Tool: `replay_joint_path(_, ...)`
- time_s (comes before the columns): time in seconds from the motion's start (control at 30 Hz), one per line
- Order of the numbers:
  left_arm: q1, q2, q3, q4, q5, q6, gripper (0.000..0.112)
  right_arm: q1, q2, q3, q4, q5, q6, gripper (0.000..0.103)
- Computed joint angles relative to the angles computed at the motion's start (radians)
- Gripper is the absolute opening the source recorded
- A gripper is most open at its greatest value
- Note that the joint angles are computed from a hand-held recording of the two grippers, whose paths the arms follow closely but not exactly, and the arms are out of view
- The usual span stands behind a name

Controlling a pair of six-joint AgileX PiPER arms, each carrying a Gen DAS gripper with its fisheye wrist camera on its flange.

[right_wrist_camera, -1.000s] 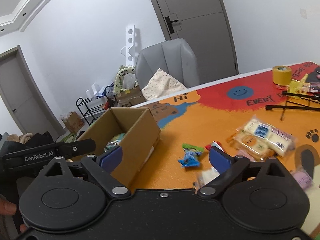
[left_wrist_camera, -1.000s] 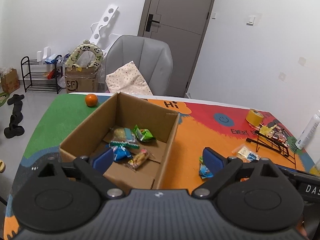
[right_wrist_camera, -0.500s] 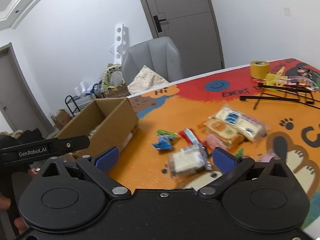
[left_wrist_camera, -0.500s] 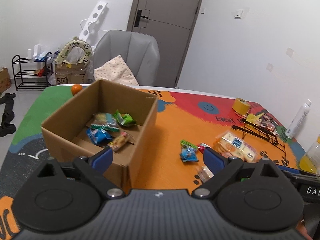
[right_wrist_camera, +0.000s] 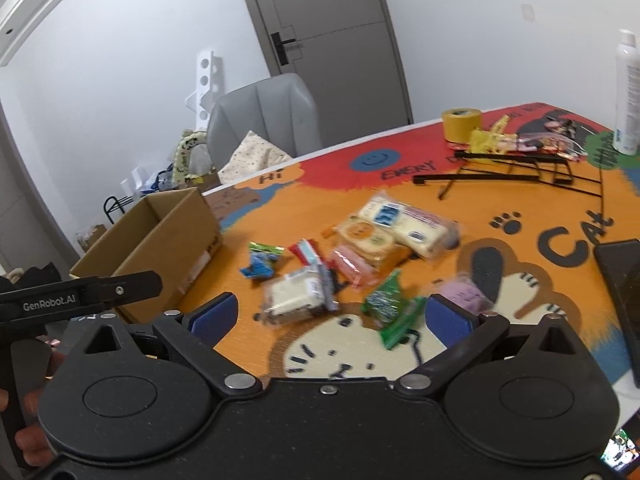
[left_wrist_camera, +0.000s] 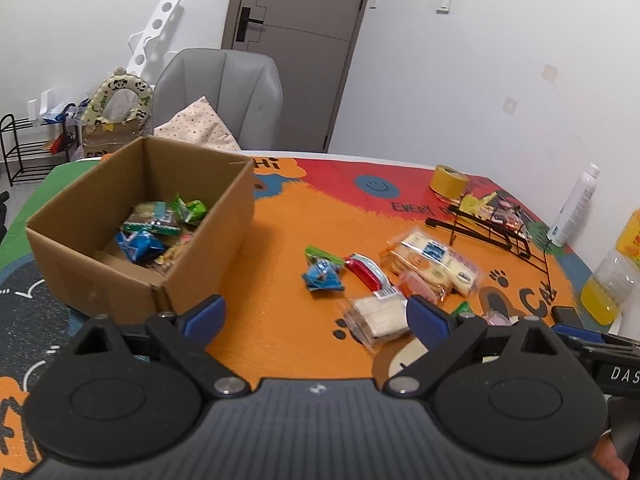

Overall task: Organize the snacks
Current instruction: 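Move both tools back from the box toward the remaining snacks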

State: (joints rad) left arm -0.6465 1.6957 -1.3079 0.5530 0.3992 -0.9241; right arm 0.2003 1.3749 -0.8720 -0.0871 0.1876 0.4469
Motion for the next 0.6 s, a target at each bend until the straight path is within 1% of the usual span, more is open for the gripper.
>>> replay_joint_path(0.1, -0.012, 0.016, -0.011, 0.002, 0.001, -0.009, 0.096, -0.031, 0.002, 0.016, 0.092, -0.012, -0.094, 0.103)
replay_joint_path(0.23, -0.018, 0.041, -0.025, -0.009, -0.003, -0.006, 0.096, -0.048, 0.009, 0.028, 0.131, -0.029, -0.138, 0.103)
replay_joint_path(0.27, -0.017, 0.047, -0.029, -0.019, -0.006, 0.002, 0.096, -0.051, 0.011, 0.031, 0.128, -0.033, -0.139, 0.103)
replay_joint_path(0.33, -0.013, 0.059, -0.039, -0.051, -0.007, 0.028, 0.096, -0.05, 0.018, 0.037, 0.048, -0.047, -0.058, 0.102)
replay_joint_path(0.37, -0.01, 0.067, -0.046, -0.067, -0.005, 0.041, 0.096, -0.054, 0.021, 0.037, 0.043, -0.049, -0.051, 0.101)
replay_joint_path(0.43, -0.006, 0.082, -0.063, -0.098, 0.002, 0.066, 0.096, -0.067, 0.029, 0.039, 0.101, -0.053, -0.103, 0.097)
replay_joint_path(0.53, -0.001, 0.105, -0.088, -0.152, 0.01, 0.109, 0.096, -0.086, 0.035, 0.043, 0.145, -0.062, -0.144, 0.093)
replay_joint_path(0.6, -0.002, 0.12, -0.105, -0.166, 0.015, 0.125, 0.096, -0.102, 0.041, 0.043, 0.225, -0.064, -0.225, 0.087)
